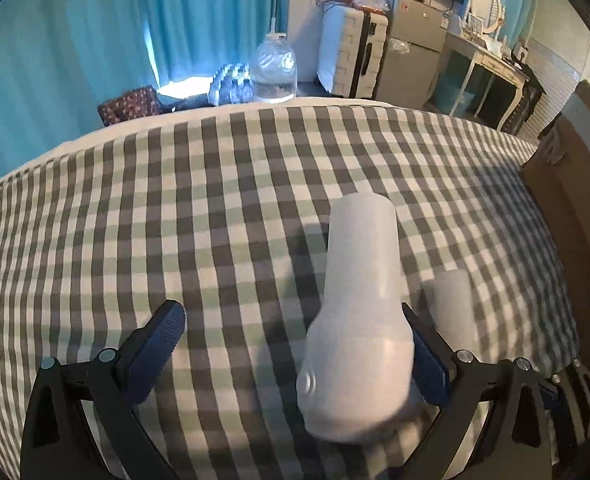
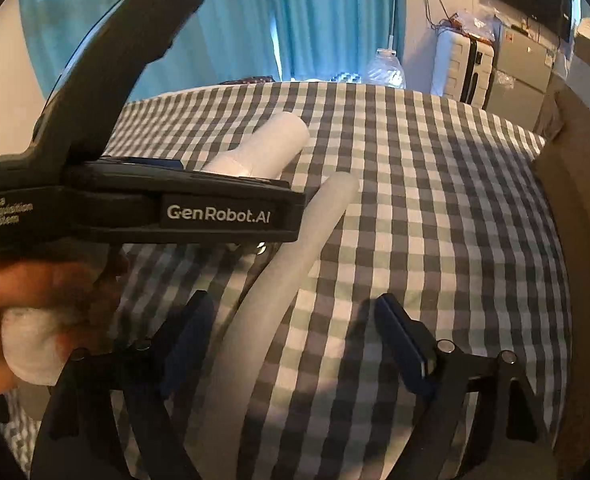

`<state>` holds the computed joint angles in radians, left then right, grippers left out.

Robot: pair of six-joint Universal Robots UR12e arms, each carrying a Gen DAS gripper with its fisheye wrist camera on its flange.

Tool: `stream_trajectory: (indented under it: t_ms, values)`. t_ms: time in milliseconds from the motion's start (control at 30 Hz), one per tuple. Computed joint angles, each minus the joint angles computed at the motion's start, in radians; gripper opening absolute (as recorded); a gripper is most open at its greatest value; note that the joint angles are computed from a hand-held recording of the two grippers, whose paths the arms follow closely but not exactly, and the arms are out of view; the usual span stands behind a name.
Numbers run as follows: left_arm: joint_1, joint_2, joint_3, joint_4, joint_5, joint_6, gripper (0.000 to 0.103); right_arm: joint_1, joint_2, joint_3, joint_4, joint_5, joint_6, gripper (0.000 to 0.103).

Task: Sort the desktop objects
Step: 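Grasp the hair dryer body with left tool while right tool grasps its white cord, then lift the hair dryer by body and cord and carry it over the box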

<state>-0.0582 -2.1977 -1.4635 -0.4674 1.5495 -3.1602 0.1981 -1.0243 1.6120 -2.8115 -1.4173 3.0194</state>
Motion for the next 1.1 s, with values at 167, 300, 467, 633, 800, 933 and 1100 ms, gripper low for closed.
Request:
stream_trajectory:
  t_ms: [167,300,467,633,800,933,1100]
  values:
    - [-0.01,-0.004,0.002,0.008,0.031,0.008,0.102,0.017,-0.002,0.009,-0.012,-0.047,0.001,0.083]
    - [-0.005,0.007,-0.016,0.033,0.031,-0.016,0.083,0.016,-0.012,0.026,-0.037,-0.068,0.04,0.061]
    - [0.008,0.031,-0.049,0.062,0.028,-0.036,0.046,0.002,-0.029,0.042,-0.035,-0.017,0.075,0.015]
    - [0.023,0.081,-0.124,0.11,0.037,-0.064,0.046,-0.006,-0.036,0.043,-0.039,0.003,0.081,0.008]
    - [0.019,0.137,-0.201,0.184,0.086,-0.059,0.046,-0.025,-0.036,0.02,-0.037,0.025,0.094,0.007]
    - [0.007,0.179,-0.254,0.253,0.122,-0.064,0.046,-0.035,-0.059,0.038,-0.063,0.047,0.107,0.008]
    - [-0.012,0.236,-0.308,0.315,0.149,-0.101,0.046,-0.048,-0.089,0.06,-0.102,0.059,0.104,0.008]
